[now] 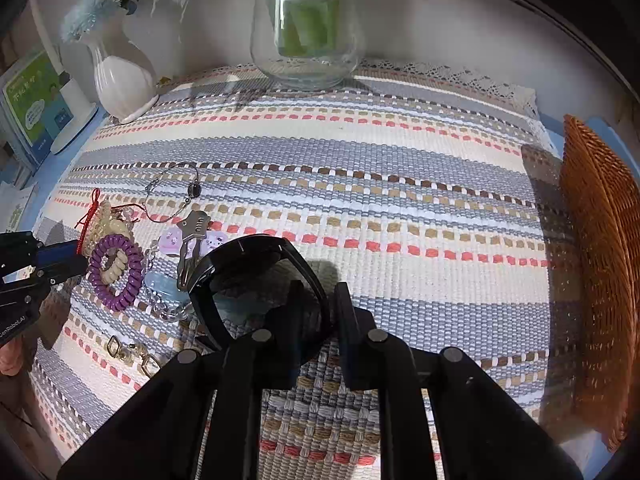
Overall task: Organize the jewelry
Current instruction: 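Grasp the black watch with the right tool while the left tool reaches the red string bracelet, then grasp the red string bracelet with the left tool while the right tool lifts the watch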
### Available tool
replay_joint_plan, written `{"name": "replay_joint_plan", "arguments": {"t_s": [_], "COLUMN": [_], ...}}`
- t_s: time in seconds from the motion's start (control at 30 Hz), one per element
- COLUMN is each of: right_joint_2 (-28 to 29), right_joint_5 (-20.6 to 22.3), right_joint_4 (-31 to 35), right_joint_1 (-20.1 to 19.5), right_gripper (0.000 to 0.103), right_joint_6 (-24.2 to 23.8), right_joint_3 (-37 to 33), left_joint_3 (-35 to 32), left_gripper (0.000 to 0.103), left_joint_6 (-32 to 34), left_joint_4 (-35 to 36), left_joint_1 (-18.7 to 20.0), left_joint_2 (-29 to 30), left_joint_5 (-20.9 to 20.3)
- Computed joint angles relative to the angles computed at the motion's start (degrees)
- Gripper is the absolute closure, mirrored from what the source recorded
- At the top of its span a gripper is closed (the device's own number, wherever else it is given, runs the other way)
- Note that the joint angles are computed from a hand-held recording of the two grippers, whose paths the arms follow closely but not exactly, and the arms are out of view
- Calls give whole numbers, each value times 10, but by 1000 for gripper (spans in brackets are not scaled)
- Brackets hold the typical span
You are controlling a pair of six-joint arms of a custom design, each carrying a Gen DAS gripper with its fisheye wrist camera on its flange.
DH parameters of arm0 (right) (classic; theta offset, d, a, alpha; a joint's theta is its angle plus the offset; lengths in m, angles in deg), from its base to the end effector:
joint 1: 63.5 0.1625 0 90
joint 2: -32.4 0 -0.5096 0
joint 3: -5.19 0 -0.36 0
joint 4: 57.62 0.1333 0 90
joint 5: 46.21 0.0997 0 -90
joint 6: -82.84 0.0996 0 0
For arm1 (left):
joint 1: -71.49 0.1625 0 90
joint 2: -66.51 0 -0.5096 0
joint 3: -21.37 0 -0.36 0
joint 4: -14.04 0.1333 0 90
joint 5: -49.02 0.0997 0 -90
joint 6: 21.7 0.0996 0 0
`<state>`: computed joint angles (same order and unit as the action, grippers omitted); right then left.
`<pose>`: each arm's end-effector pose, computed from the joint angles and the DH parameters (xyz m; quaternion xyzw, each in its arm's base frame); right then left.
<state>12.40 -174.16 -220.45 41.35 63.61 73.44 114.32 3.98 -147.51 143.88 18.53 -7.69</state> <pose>0.2854 -0.7953 0.0383 0.2046 -0.9037 0.1890 0.3252 -0.0393 -0.7453 0.2568 0.2827 0.8910 -0.2001 0.2936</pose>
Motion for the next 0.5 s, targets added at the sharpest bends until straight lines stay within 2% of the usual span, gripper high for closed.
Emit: {"name": "replay_joint_plan", "arguments": {"t_s": [0.5], "right_joint_2": [-21], "right_joint_5": [-9], "right_joint_4": [-39], "right_joint_1": [3], "right_gripper": [87], "right_joint_6": [-3], "right_joint_3": [42], "left_joint_3": [23], "left_gripper": [97], "left_joint_6": [11], "left_joint_4": [-39], "left_joint_1": [-11], "left_joint_2": [-2], "left_joint_5": [7]}}
